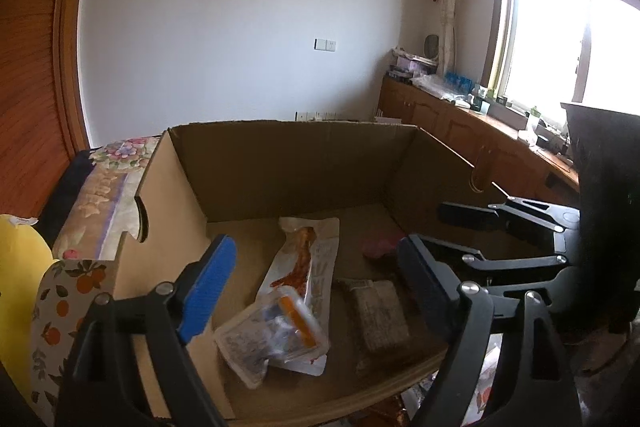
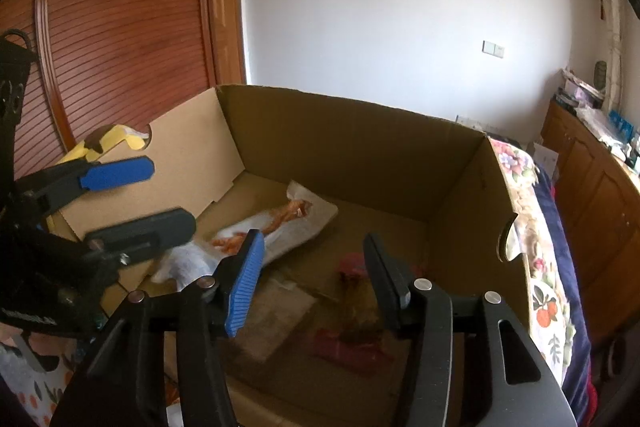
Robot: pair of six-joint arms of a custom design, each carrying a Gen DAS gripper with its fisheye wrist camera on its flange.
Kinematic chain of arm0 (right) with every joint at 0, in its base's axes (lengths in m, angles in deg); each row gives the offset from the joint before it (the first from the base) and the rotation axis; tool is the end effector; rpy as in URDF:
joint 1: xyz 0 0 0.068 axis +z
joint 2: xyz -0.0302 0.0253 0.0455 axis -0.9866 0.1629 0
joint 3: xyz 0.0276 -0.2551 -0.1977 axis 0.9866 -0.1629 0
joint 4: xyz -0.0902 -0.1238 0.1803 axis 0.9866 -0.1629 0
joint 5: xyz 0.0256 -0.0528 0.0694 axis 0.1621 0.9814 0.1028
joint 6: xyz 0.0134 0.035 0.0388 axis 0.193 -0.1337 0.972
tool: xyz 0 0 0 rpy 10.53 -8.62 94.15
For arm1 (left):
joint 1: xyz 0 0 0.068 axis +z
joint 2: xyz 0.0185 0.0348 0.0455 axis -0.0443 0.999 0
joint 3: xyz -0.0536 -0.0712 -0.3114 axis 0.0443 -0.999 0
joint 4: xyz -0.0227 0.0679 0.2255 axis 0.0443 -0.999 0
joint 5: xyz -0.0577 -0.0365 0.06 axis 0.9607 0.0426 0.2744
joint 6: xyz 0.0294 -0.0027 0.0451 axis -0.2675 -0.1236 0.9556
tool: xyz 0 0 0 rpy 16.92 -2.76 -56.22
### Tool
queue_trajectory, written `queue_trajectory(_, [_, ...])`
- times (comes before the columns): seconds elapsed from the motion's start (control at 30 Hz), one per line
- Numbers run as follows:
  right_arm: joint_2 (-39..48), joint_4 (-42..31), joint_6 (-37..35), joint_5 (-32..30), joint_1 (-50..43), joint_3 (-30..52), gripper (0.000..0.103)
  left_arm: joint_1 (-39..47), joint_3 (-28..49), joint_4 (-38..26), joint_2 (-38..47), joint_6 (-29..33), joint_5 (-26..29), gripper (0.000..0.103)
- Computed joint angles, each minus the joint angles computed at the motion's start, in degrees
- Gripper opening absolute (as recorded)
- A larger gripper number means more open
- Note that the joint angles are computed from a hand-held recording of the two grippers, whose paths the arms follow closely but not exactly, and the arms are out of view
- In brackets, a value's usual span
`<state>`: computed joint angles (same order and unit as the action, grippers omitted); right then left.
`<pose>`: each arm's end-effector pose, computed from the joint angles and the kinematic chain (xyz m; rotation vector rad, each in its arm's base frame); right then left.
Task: Organize snacks
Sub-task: 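Withdraw both tools from the box toward the teal candy and remaining snacks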
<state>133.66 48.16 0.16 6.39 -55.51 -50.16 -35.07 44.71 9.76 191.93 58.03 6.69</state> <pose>0.2357 0.0981 0.1709 -0.0478 2.2213 0.0037 0.3086 -0.2063 0.1707 0.7158 2.0402 -0.5876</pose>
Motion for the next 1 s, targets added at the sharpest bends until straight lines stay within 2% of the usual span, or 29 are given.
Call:
queue_trajectory(0.1, [-0.34, 0.14, 0.24, 0.45, 0.31, -0.38, 0.053, -0.35, -1.21, 2.1, -0.57, 0.58, -2.25, 0.085])
queue_trajectory(0.23, [-2.55, -1.16, 0.83, 2.22, 1.93, -0.81, 0.053, -0.26, -2.32, 2.6, -2.26, 1.01, -1.9, 0.085])
queue_trajectory(0.4, [-9.24, -6.02, 2.95, 4.89, 5.12, -1.74, 0.054, -0.98, -5.32, 2.97, -6.01, 1.7, -2.73, 0.085])
queue_trajectory(0.53, [-15.78, -12.16, 6.45, 8.47, 9.85, -2.53, 0.055, -1.2, -10.63, 5.2, -9.99, 2.51, -3.0, 0.085])
queue_trajectory(0.73, [-22.78, -22.93, 16.29, 16.04, 21.12, -3.24, 0.056, -1.1, -18.67, 6.91, -15.04, 3.6, -2.52, 0.085])
queue_trajectory(0.87, [-22.44, -28.2, 25.31, 20.49, 29.65, -3.74, 0.056, -0.34, -24.09, 8.64, -16.89, 4.12, -2.24, 0.085])
queue_trajectory(1.0, [-20.1, -30.42, 32.62, 22.7, 35.69, -4.15, 0.056, 1.07, -29.74, 11.73, -17.12, 3.6, -1.34, 0.085])
